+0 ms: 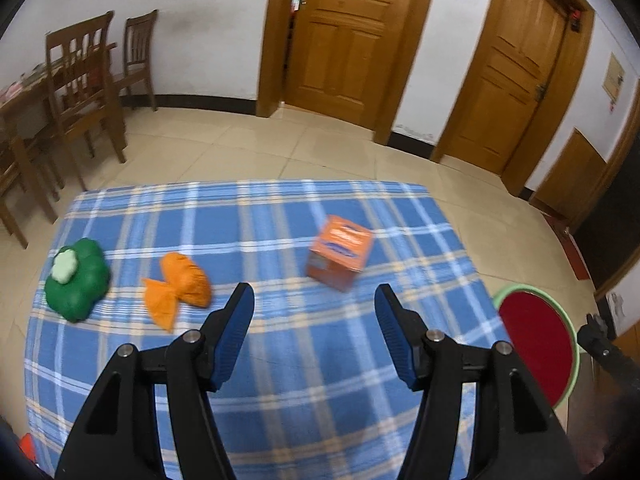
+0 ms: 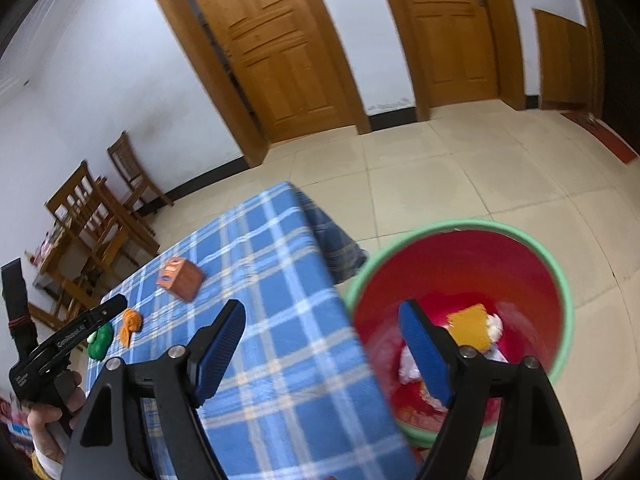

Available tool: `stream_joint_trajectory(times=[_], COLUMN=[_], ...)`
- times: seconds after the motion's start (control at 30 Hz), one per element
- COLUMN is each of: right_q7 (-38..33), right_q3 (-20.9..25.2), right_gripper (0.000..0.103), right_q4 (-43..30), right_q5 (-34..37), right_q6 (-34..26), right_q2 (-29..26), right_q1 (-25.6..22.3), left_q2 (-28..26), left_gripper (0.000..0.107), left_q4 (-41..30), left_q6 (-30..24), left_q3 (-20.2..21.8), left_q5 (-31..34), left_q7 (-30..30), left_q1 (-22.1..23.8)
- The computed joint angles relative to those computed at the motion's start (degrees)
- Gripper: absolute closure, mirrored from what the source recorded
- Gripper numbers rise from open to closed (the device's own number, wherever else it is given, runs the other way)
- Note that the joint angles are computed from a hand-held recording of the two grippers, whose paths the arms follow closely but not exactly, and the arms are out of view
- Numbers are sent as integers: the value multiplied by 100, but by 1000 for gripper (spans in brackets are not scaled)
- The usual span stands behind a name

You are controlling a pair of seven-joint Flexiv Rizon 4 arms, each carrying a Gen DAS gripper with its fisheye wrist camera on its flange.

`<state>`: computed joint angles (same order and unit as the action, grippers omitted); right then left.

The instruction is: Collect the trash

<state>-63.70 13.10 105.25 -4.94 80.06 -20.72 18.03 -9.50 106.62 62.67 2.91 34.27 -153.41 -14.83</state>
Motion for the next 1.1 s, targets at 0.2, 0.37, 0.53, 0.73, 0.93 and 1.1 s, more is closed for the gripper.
stream_joint_trajectory(times=[0.2, 0.37, 0.53, 0.73, 0.93, 1.1], right_q7=[-56, 10, 45, -20, -310, -487], right_q3=[27, -58, -29, 31, 228, 164], right_gripper=[20, 19, 19, 15, 12, 9], right_q4=[-419, -759, -1010, -1352, -1792, -2089], right_q5=[-199, -385, -432, -492, -431, -519], right_q6=[-91, -103, -142, -225, -299, -316], right_q2=[-330, -642, -889, -1193, -1572, -1835], right_q1=[262, 530, 649, 756, 809, 1009], left_q2=[4, -113, -268, -449, -556, -557], left_gripper=[44, 44, 44, 44, 44, 52], left_q4=[195, 285, 408, 422, 477, 425], left_q6=[3, -17, 251, 472, 789, 781], left_q3=[124, 251, 337, 552, 785, 898], left_q5=[-50, -10, -205, -172, 89, 451], left_q7=[47, -10, 31, -136, -607, -888], left_q1=[219, 354, 515, 475, 346, 219])
